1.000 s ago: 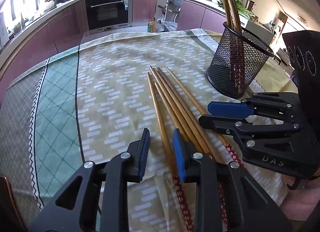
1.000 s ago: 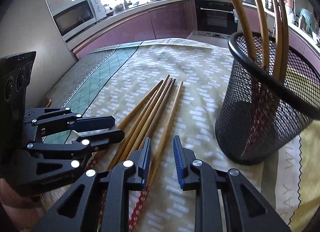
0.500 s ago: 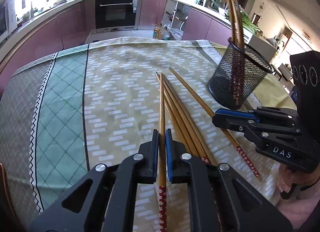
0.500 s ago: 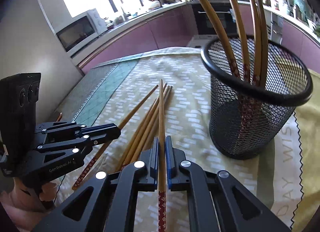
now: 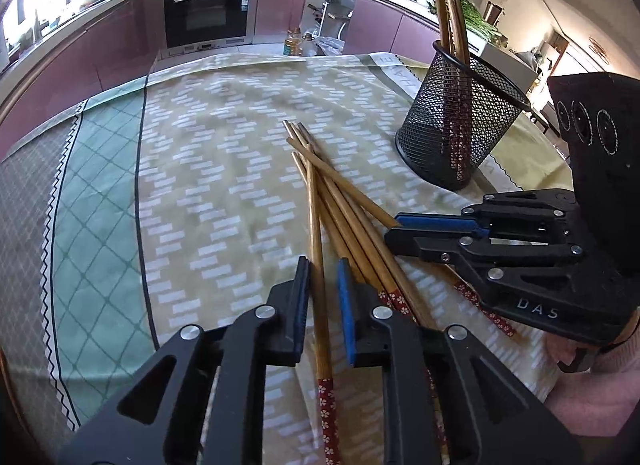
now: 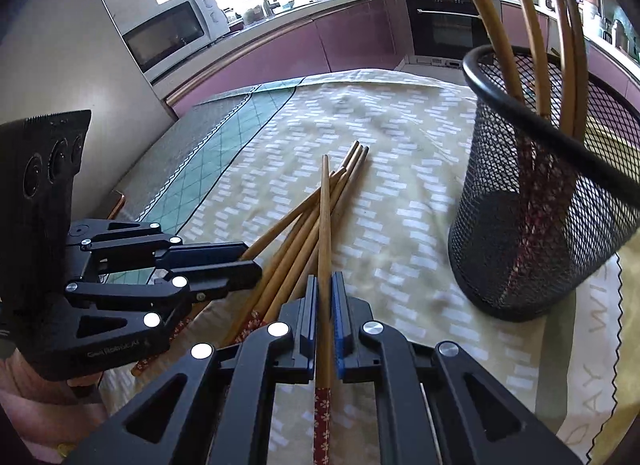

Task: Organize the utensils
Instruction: 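Lift both held chopsticks upright and carry them over the black mesh cup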

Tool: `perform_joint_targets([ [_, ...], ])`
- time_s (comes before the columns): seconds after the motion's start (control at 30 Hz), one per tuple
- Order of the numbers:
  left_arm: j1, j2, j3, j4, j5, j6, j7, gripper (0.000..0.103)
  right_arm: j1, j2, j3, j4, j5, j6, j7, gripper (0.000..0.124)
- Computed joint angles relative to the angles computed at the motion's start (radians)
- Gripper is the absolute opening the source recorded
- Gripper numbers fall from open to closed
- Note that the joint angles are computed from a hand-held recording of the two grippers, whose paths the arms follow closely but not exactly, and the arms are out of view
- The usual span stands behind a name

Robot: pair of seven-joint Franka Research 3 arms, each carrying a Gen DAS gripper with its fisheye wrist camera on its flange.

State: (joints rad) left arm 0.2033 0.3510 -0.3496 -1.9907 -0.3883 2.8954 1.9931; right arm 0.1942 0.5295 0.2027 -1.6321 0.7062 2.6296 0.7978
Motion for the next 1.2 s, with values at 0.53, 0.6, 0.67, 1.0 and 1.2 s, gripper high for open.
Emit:
perform_joint_targets([
  [0.53,0.130,-0.078,-0.161,-0.027,-0.254,0.036,0.207,0.007,-0.079,-0.149,0.043,-0.118,0.316,0.049,-0.277,0.006],
  [0.6,0.149,-0.101,-0.186,-0.027,-0.351,0.028,0.288,0.007,-0.079,-0.170,0.032,-0.133,0.363,0.054,-0.312,0.006],
  [0.67,0.168,-0.125,-0.209,-0.025,-0.458,0.014,0.378,0.007,-0.082,-0.194,0.023,-0.147,0.420,0.057,-0.356,0.006],
  [1.0,0.142,-0.218,-0.179,0.007,-0.818,-0.080,0.654,0.007,-0.074,-0.254,-0.037,-0.155,0.637,0.051,-0.520,0.006],
  [1.2,0.074,-0.217,-0.121,0.062,-0.889,-0.089,0.700,0.007,-0.070,-0.255,-0.055,-0.126,0.704,0.062,-0.578,0.006],
])
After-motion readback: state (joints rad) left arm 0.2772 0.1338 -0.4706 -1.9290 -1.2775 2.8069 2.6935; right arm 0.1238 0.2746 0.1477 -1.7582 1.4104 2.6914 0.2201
